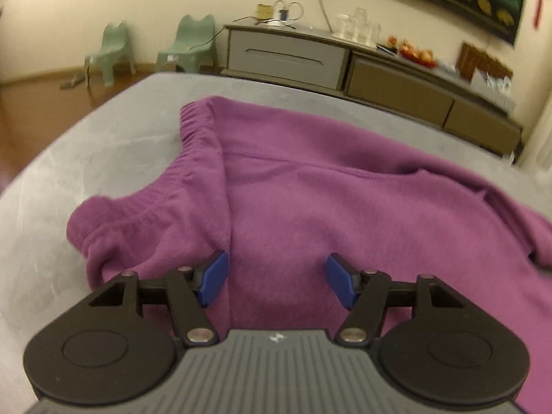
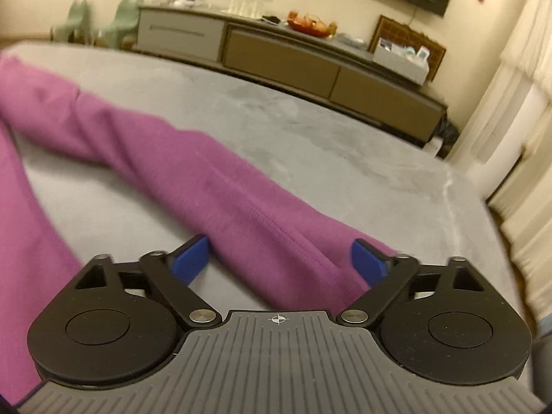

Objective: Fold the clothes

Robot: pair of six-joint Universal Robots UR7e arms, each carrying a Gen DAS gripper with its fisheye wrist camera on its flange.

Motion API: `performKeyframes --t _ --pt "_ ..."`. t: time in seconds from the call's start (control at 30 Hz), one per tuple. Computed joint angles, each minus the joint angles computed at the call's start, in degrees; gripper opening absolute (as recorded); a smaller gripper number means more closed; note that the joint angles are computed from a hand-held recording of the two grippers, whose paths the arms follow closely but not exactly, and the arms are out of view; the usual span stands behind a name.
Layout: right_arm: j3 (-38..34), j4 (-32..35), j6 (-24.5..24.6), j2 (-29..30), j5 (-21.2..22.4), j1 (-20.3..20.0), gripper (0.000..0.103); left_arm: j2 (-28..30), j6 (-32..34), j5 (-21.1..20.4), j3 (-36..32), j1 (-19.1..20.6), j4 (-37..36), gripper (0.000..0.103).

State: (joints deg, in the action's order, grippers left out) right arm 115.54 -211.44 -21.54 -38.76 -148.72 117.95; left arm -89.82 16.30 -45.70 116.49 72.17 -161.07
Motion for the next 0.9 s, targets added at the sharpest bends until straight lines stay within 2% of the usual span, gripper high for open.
performKeyframes --t 0.03,0.07,0.1,0.13,0.2,0.23,0.3,0.33,0.37,0.4,0.43,0.47,0.5,0.57,0.67,0.8,0.9 --pt "0.5 3.9 4.2 -1.7 1.6 -0.4 0.051 0.6 1.1 0.8 0.1 -0.1 -0.8 0.065" --pt "0.9 9.3 9.3 -3.8 3.1 -0.6 0.039 1.1 2.3 1.7 0.2 -0.2 -1.7 0.065" --pt "0.9 15.1 14.5 -5.9 4.5 -0.8 0.013 1.5 2.7 2.4 0.1 -0.4 -2.0 0.066" --pt "1.1 18.5 18.0 -7.7 6.6 -1.0 0.006 1.9 2.9 3.0 0.0 -0.6 -2.0 0.066" --pt "3.0 18.1 22.5 -12.2 17.2 -1.8 0.005 2.7 2.9 4.3 -0.5 -1.0 -1.7 0.068" --pt "4.2 14.3 25.9 -14.3 23.2 -2.4 0.005 3.1 2.7 4.8 -0.9 -1.1 -1.4 0.068" --pt "7.1 2.3 35.6 -16.9 34.9 -5.1 0.005 4.1 2.8 6.0 -1.6 -1.4 -1.4 0.068" --pt "8.4 -3.7 40.1 -16.9 38.2 -7.1 0.01 4.6 3.2 6.6 -1.7 -1.6 -1.8 0.069" --pt "9.3 -9.7 45.0 -16.2 39.2 -8.5 0.021 4.9 3.9 7.2 -1.7 -1.8 -2.4 0.069" --pt "10.1 -15.2 48.2 -14.8 37.7 -9.6 0.063 5.1 4.1 7.8 -1.6 -2.0 -2.6 0.069" --pt "10.6 -18.4 51.6 -13.6 33.8 -10.0 0.087 5.3 4.2 8.4 -1.6 -2.3 -2.6 0.069" --pt "10.7 -19.2 53.2 -12.7 27.8 -9.4 0.102 5.4 4.2 9.0 -1.5 -2.5 -2.5 0.068" --pt "10.9 -17.5 53.7 -12.8 24.2 -9.0 0.098 5.4 4.1 9.4 -1.5 -2.7 -2.5 0.068" --pt "12.3 -9.6 53.9 -16.0 22.3 -8.6 0.098 5.5 4.1 10.1 -1.2 -3.0 -2.7 0.067" --pt "11.9 -6.5 47.7 -16.6 17.7 -5.2 0.098 5.5 3.9 10.6 -1.0 -3.2 -2.6 0.067" --pt "7.9 3.7 33.0 -13.8 10.7 -0.3 0.099 5.3 4.3 10.4 -0.8 -3.3 -2.7 0.067" --pt "3.6 2.9 17.9 -7.6 6.8 0.5 0.1 4.9 4.3 10.0 -0.7 -3.3 -2.2 0.067"
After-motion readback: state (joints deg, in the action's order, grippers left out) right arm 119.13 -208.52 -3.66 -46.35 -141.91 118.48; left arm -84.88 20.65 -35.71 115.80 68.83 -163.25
